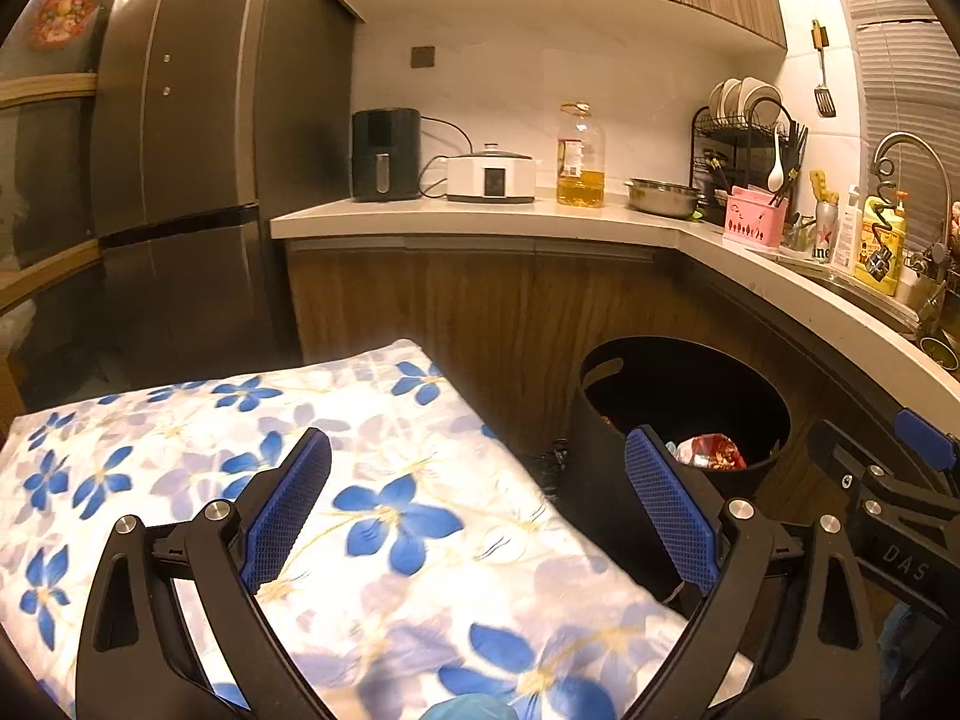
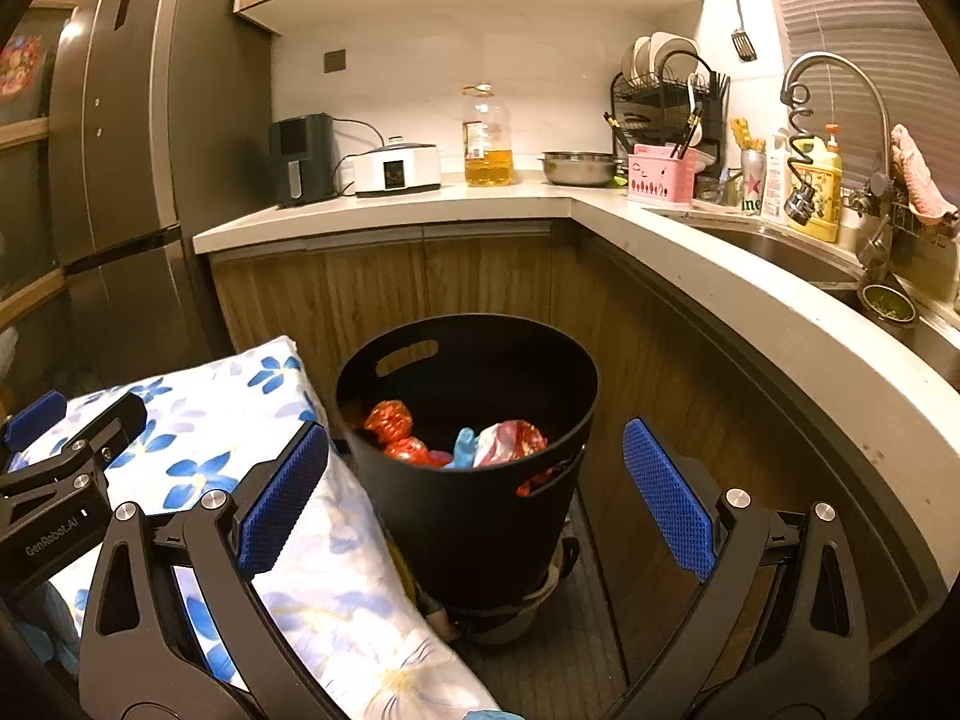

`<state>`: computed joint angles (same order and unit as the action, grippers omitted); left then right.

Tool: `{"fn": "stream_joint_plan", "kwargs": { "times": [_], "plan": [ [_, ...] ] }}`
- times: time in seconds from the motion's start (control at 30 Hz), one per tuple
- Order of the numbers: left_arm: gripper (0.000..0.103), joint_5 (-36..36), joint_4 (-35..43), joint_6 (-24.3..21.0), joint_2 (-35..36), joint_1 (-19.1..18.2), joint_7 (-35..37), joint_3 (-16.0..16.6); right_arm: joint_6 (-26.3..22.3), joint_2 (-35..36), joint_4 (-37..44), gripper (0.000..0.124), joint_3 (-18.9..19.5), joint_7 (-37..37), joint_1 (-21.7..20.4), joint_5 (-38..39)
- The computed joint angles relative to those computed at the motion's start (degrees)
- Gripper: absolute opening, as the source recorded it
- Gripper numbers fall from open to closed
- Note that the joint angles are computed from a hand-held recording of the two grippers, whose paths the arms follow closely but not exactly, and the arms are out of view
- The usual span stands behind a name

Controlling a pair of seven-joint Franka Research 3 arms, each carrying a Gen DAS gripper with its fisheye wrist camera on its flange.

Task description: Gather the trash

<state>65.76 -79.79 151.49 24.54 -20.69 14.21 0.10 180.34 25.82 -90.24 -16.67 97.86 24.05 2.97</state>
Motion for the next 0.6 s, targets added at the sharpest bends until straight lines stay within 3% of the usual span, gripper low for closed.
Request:
{"fn": "stream_joint_plan", "kwargs": {
  "times": [0.1, 0.23, 0.33, 0.43, 0.6],
  "plan": [
    [0.094, 2.86, -5.03, 0.56, -3.86, -0.22, -3.74, 0.34, 2.24, -3.01, -4.78, 0.098, -4.27, 1.57, 4.56, -1.19],
    [0.094, 7.55, -11.16, 0.36, -8.76, 0.75, -8.52, -1.17, 6.16, -6.24, -11.28, 0.098, -14.95, 3.02, 15.53, -1.38],
    [0.094, 10.35, -15.25, -0.51, -12.09, 1.97, -11.35, -2.93, 7.94, -8.16, -14.82, 0.098, -20.22, 1.60, 21.60, 0.44],
    [0.094, 12.42, -19.26, -0.44, -15.28, 3.62, -14.09, -4.79, 9.78, -9.42, -19.09, 0.098, -30.91, -0.06, 33.09, 3.71],
    [0.095, 14.12, -24.21, -0.77, -19.24, 6.04, -16.26, -7.53, 11.08, -10.55, -23.88, 0.098, -43.23, -4.46, 47.47, 10.06]
  ]
}}
